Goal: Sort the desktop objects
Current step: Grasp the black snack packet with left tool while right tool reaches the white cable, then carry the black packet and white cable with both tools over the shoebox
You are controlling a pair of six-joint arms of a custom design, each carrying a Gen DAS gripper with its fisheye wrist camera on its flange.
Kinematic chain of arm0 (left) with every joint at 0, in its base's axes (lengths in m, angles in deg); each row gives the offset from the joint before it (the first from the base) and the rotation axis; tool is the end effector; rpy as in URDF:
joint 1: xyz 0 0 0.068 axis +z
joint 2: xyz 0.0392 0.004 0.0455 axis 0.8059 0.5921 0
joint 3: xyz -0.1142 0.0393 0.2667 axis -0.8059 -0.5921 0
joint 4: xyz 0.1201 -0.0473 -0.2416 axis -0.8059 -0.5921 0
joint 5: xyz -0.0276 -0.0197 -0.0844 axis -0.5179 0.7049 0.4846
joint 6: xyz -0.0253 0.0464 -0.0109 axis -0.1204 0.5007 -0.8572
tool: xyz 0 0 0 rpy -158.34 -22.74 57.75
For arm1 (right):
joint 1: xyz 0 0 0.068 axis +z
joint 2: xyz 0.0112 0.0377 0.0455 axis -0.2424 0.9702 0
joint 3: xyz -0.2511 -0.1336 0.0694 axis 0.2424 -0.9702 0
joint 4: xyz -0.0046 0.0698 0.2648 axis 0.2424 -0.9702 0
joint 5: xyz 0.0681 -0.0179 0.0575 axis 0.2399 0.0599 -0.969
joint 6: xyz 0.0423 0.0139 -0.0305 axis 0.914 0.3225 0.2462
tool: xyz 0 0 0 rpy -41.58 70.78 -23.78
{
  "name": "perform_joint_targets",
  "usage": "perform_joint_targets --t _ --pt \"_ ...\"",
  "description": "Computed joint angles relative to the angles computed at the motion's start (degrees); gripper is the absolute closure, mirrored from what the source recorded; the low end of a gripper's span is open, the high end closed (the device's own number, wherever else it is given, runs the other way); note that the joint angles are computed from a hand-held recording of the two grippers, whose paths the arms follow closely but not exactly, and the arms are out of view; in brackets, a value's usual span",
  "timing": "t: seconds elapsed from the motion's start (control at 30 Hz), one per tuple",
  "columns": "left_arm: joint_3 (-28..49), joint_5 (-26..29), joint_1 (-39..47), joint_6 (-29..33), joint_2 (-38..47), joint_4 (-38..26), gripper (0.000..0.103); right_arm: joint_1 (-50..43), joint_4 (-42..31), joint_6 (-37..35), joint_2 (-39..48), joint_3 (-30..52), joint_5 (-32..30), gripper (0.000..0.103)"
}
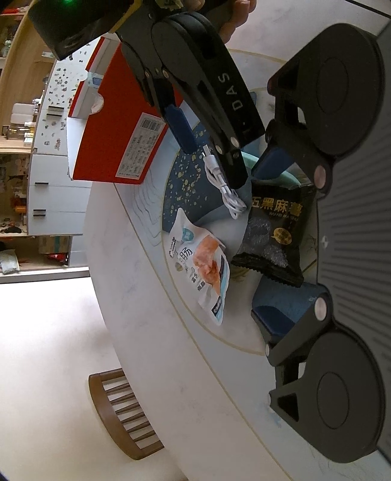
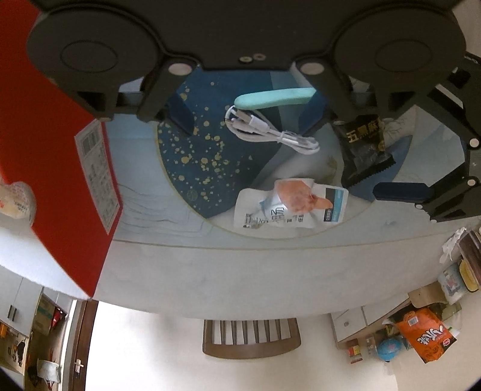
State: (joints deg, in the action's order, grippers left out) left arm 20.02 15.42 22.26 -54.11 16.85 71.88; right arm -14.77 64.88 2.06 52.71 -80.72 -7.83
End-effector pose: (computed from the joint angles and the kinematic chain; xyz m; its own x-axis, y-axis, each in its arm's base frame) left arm 0.1725 -0.1082 0.0863 -0.5185 0.4605 -0.7205 0.6308 0.7748 0.0414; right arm 0.1553 0.0061 0.0957 -0.7799 -0.1529 -0.6069 -0.2536 0.9637 0.0831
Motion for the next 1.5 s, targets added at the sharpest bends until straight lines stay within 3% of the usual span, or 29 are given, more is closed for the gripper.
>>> perform_joint_targets --t 0.23,0.4,0.57,0.7,1.0,1.5 --pt "-0.43 -1.01 -0.96 0.26 0.65 1.70 0.022 0.24 1.42 0.11 1.28 0.06 0.16 0.039" --pt "-0.70 -2.65 -2.07 -0.09 1.58 2.81 0.038 1.43 1.73 0.62 0.27 -0.48 1.18 0.048" --pt "-1.13 -3.61 -2.70 -0.93 2.52 3.97 0.040 3.13 2.29 1.07 -0.90 -1.25 3.56 0.066" --pt "-0.99 -4.13 -2.89 -1.66 2.58 3.89 0.042 2.67 2.37 1.74 -1.30 -1.38 3.71 0.075" --pt "1.20 -3.11 -0.42 -4.72 1.59 -0.71 0.045 2.67 1.90 1.12 -4.43 -1.68 4.76 0.076" --pt "2.48 -3.32 -0.58 -8.23 -10.57 -12.59 0.045 -2.62 -10.65 -1.84 -16.46 0.83 0.35 0.076"
